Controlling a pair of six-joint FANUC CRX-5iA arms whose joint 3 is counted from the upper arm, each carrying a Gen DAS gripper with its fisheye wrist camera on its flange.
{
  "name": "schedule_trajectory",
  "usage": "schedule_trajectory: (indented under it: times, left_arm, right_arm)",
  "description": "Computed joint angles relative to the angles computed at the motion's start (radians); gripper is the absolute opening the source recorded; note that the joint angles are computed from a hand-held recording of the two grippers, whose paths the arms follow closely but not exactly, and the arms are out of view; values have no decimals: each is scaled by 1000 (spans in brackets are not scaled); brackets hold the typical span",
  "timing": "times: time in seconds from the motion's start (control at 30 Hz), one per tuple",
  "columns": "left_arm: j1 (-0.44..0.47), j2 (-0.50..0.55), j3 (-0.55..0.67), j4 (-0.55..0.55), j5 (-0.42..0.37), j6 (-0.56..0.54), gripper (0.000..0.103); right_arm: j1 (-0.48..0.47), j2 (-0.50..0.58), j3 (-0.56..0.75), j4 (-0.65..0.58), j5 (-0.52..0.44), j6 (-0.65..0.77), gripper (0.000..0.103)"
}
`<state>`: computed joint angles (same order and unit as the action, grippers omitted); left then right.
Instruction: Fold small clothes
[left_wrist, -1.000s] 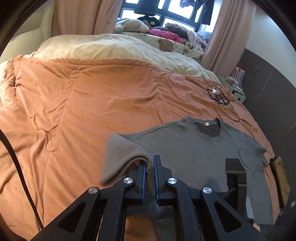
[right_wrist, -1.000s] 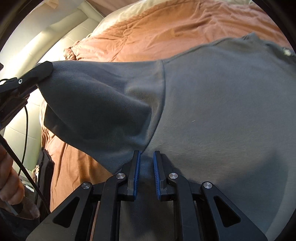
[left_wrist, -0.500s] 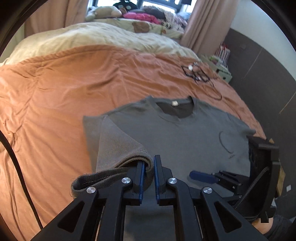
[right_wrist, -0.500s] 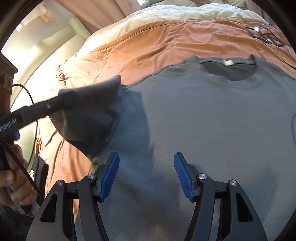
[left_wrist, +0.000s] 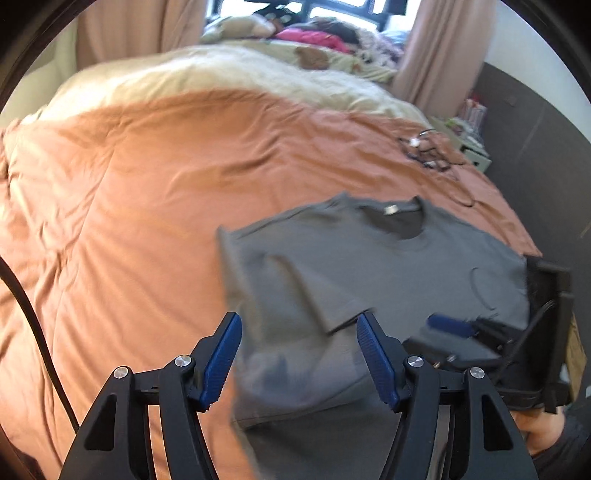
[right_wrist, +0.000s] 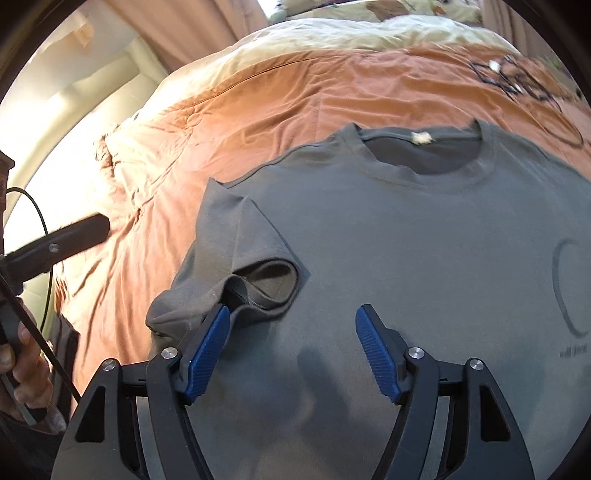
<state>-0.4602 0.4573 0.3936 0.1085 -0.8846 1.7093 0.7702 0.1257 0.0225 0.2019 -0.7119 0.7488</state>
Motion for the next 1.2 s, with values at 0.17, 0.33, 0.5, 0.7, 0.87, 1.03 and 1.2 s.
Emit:
schedule_trajectory:
  times: [0.17,0.33,0.5,0.7,0.87,1.03,1.2]
  left_arm:
    - [30,-2,-57,-6,14,-2,67]
    - [48,10,-80,-19,12,-10,67]
    - [60,23,-98,-10,20,-26,67]
    - [60,32,-92,-32,13,-37,67]
    - [57,51,-56,-61,-1,-12,67]
    - [55,77,-15,-72,-8,11,67]
    - [44,134,70,-87,-42,22,67]
  right_arm:
    - [12,98,98,46,-82,55,69]
    - [30,205,207,105,-196,104,69]
    - [42,289,289,179,-233,124,69]
    - [-10,300,312,106,-169,87,21]
    - [-67,257,268,-42,-64,113,0]
    - [-87,203,194,-28,-8,93,0]
    - [-83,164,144,21,-33,17,0]
